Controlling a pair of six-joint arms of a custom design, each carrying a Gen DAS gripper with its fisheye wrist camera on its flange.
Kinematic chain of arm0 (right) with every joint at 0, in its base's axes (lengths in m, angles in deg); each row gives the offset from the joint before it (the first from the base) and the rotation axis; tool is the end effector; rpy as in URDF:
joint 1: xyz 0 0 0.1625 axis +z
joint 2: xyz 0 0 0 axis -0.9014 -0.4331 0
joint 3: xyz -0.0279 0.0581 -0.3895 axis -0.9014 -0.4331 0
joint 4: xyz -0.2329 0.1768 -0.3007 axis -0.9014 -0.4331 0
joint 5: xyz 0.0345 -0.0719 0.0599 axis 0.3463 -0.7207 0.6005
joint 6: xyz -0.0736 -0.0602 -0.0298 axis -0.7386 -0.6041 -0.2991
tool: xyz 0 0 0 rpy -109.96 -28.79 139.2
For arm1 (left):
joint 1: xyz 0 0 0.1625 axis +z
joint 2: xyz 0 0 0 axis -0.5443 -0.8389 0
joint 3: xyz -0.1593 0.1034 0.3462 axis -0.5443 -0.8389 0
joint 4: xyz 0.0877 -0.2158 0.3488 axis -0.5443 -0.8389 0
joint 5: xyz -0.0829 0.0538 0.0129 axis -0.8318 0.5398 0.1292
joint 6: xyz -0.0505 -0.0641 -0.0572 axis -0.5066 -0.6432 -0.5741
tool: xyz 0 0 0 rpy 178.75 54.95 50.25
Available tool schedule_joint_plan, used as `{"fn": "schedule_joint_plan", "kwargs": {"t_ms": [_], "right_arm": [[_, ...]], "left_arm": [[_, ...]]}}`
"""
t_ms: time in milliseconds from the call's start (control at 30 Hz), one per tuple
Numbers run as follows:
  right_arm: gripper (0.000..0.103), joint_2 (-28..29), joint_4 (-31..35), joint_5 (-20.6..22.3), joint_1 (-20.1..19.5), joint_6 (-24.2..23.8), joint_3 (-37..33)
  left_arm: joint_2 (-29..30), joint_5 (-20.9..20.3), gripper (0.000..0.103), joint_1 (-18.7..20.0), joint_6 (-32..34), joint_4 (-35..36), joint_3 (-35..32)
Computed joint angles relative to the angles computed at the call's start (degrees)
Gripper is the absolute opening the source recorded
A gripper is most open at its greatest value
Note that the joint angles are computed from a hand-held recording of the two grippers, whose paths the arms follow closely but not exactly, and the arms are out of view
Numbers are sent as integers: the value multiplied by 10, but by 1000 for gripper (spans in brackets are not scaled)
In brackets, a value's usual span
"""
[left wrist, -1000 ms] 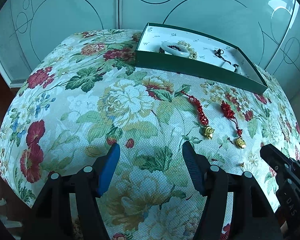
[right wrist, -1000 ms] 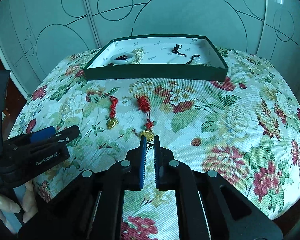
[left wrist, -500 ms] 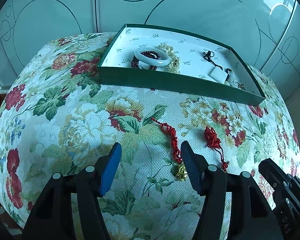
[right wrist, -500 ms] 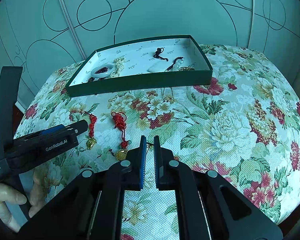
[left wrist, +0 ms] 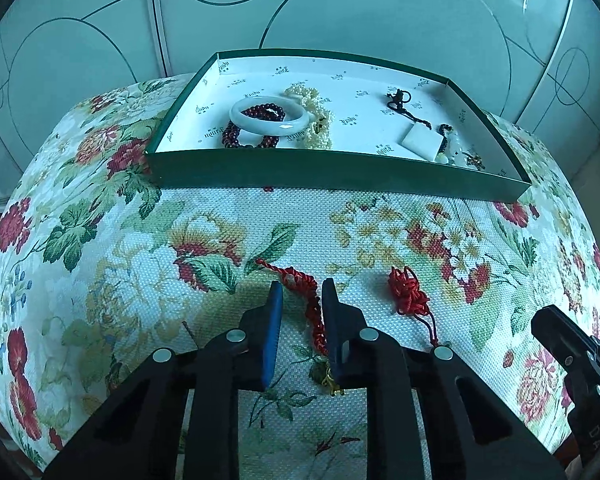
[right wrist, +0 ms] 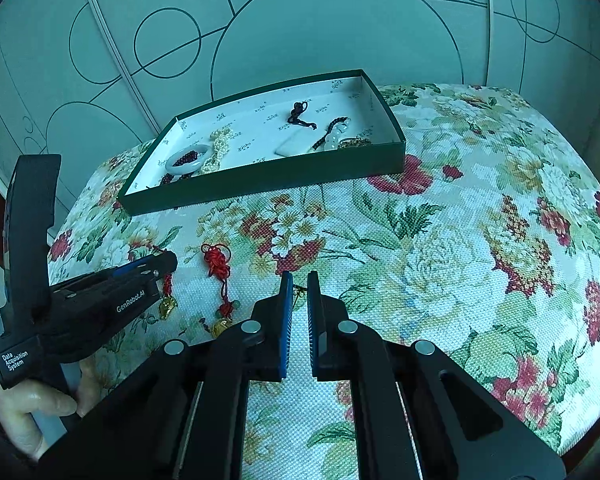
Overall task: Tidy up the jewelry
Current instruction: 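Grasp the small gold charm with the right tool while the left tool grasps the red-tassel gold pendant, then carry the gold charm and red-tassel pendant over the green box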
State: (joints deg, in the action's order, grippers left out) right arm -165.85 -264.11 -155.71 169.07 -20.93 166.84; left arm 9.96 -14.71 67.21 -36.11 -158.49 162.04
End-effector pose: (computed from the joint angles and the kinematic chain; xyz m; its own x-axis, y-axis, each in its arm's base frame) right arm 0.1663 -0.3789 0.2730 -0.8249 0.2962 0.4815 -0.1794 0.6705 -0.7198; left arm -0.3650 -0.4869 0.0653 -0.6992 0.3571 -0.6193 0.5726 0.7985 -0.1860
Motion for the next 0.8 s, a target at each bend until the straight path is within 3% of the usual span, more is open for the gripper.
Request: {"fn": "schedule_joint_plan", "kwargs": {"t_ms": [167,267,800], "right_arm": [[7,-2,-4,7,-4,2,1],[7,-4,-3,10,-6,4,2],[7,1,-7,0,-3,-3,0]], "left_arm": [[-4,-11,20,1,15,-23,11],[-2,-4,6,0,15,-23,12],[-21,-8,6,-6,15,-29,25]]}}
